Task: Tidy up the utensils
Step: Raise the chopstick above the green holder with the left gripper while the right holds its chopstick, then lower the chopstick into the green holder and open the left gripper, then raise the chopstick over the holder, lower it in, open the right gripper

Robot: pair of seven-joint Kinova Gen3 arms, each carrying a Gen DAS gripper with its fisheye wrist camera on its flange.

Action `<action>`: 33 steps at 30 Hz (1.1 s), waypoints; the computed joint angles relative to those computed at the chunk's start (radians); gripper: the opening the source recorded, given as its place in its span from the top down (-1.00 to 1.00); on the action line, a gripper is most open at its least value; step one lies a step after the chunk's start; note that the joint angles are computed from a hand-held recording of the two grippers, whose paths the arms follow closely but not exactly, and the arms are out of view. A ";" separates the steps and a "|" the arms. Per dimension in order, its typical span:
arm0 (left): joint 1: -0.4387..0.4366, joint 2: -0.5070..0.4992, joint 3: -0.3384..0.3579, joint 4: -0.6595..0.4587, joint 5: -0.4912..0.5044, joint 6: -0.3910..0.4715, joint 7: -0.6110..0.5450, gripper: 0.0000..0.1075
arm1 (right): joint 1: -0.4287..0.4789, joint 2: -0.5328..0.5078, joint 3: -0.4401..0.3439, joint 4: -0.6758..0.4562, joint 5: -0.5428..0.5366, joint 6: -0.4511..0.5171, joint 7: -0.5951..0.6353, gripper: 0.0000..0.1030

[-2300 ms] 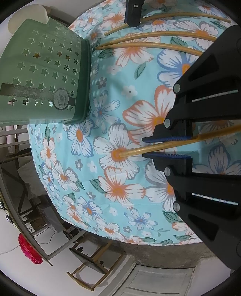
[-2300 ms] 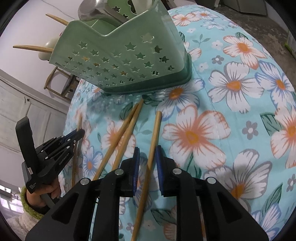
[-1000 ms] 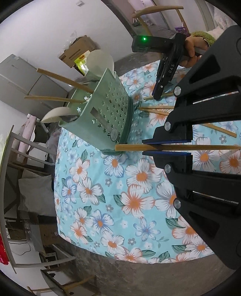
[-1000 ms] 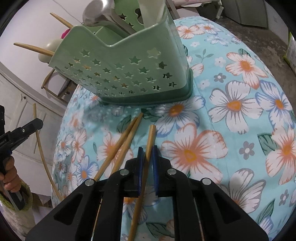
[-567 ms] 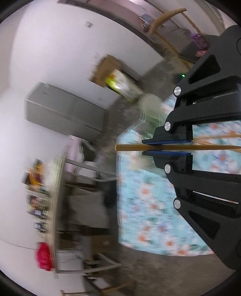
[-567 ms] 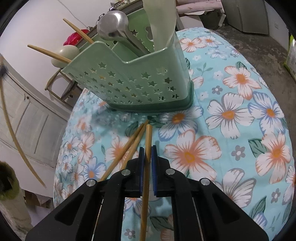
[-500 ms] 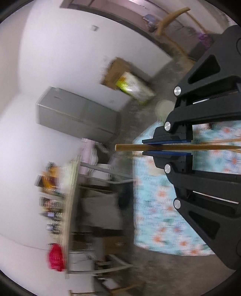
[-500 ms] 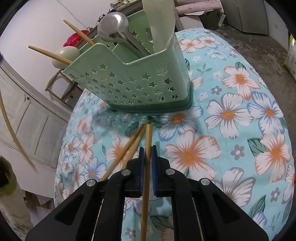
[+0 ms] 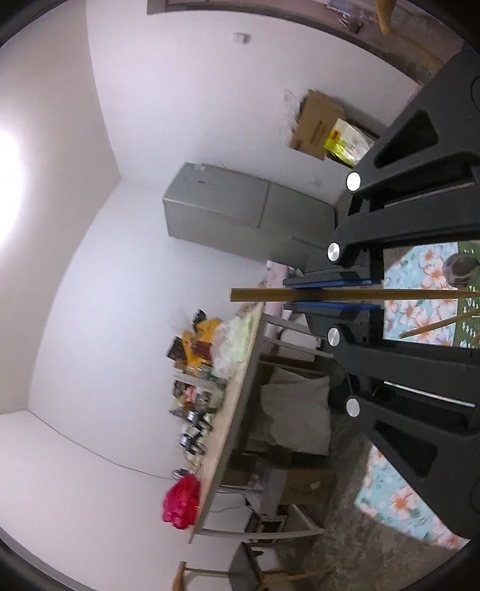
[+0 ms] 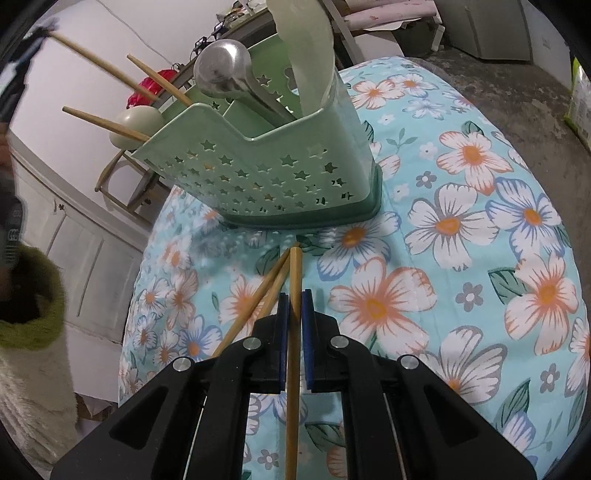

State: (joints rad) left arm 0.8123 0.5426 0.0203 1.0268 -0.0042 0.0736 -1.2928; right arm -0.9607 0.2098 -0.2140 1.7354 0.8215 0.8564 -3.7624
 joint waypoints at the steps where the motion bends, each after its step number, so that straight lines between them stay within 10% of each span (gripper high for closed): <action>1: 0.009 0.016 -0.009 -0.017 0.001 0.020 0.004 0.90 | -0.002 -0.002 0.001 0.005 0.004 -0.002 -0.008 0.86; 6: -0.008 0.070 0.019 -0.071 -0.007 0.138 0.025 0.64 | -0.003 -0.009 -0.003 0.017 0.020 -0.007 -0.031 0.86; 17: -0.051 -0.109 0.031 0.176 -0.027 0.072 0.038 0.08 | -0.006 -0.019 -0.017 0.001 0.031 0.034 -0.020 0.86; 33: -0.157 -0.281 0.103 0.496 -0.125 0.281 0.022 -0.40 | -0.083 -0.061 -0.074 -0.229 0.270 0.384 0.263 0.88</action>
